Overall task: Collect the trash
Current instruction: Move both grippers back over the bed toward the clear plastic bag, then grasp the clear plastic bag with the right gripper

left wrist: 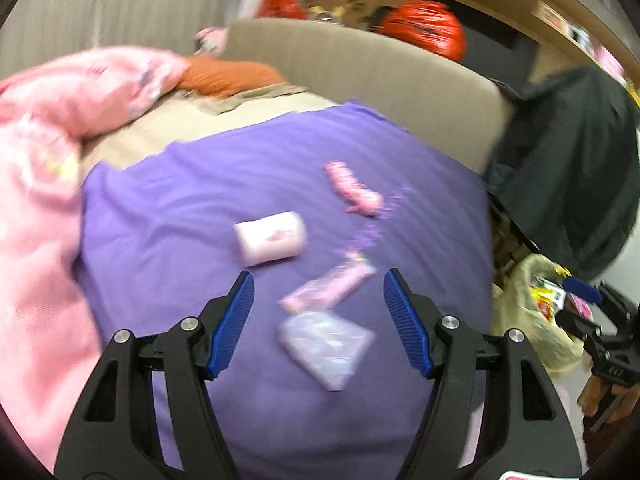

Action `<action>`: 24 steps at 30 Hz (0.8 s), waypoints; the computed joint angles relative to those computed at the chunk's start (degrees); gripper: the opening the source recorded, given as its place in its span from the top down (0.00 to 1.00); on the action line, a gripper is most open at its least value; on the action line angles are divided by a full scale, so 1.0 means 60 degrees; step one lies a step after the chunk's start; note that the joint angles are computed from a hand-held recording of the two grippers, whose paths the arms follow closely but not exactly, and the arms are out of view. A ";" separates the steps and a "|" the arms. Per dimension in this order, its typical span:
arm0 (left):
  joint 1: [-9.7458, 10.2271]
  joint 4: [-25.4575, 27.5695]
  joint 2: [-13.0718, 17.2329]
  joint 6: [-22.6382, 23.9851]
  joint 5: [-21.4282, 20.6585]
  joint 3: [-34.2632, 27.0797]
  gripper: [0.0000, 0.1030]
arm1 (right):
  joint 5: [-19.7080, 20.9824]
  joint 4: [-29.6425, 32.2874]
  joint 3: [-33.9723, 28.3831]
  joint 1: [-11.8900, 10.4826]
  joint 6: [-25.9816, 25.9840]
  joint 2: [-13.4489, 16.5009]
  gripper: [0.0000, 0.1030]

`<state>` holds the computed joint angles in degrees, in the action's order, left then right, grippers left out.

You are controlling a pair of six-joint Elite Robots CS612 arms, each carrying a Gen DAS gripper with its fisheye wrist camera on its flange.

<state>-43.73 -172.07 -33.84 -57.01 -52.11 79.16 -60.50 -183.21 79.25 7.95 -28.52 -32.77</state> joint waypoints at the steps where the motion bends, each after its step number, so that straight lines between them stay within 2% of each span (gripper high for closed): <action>1: 0.0041 -0.0042 -0.0052 -0.0157 -0.0039 0.0151 0.38 | -0.0001 0.0162 -0.0104 0.0075 -0.0021 0.0056 0.41; 5: 0.0203 -0.0135 -0.0183 -0.0614 -0.0099 0.0565 0.38 | 0.0225 0.1376 -0.0593 0.0446 -0.0161 0.0364 0.41; 8: 0.0278 -0.0426 -0.0178 -0.0848 -0.0185 0.0695 0.38 | -0.0013 0.2144 -0.0922 0.0764 -0.0239 0.0573 0.41; 11: 0.0331 -0.0520 -0.0159 -0.0815 -0.0234 0.0736 0.38 | 0.0547 0.3510 -0.1570 0.1022 -0.0650 0.0942 0.41; 12: 0.0339 -0.0464 -0.0157 -0.0801 -0.0218 0.0735 0.38 | 0.0542 0.3590 -0.1739 0.1085 -0.0600 0.1058 0.41; 15: 0.0381 -0.0507 -0.0148 -0.0819 -0.0295 0.0771 0.38 | -0.0042 0.3454 -0.2472 0.1325 0.0331 0.1561 0.41; 16: 0.0399 -0.0583 -0.0140 -0.0840 -0.0357 0.0786 0.38 | -0.0159 0.3912 -0.2871 0.1390 0.0550 0.1758 0.43; 17: 0.0419 -0.0657 -0.0131 -0.0885 -0.0406 0.0810 0.38 | -0.0315 0.4390 -0.3119 0.1443 0.0597 0.1866 0.48; 19: 0.0463 -0.0693 -0.0112 -0.1039 -0.0440 0.0840 0.38 | -0.0668 0.4147 -0.3064 0.1545 0.0182 0.1884 0.48; 21: 0.0512 -0.0685 -0.0088 -0.1200 -0.0490 0.0852 0.38 | -0.0907 0.3799 -0.2812 0.1618 -0.0507 0.1782 0.57; 23: 0.0555 -0.0646 -0.0052 -0.1369 -0.0604 0.0841 0.38 | -0.0786 0.3758 -0.2657 0.1623 -0.0888 0.1701 0.80; 24: 0.0580 -0.0597 -0.0027 -0.1448 -0.0706 0.0819 0.38 | -0.0777 0.3658 -0.2556 0.1623 -0.1008 0.1655 0.84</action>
<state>-40.25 -175.64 -34.00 -65.69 -56.35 84.07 -65.16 -161.27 63.91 17.69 -34.56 -22.84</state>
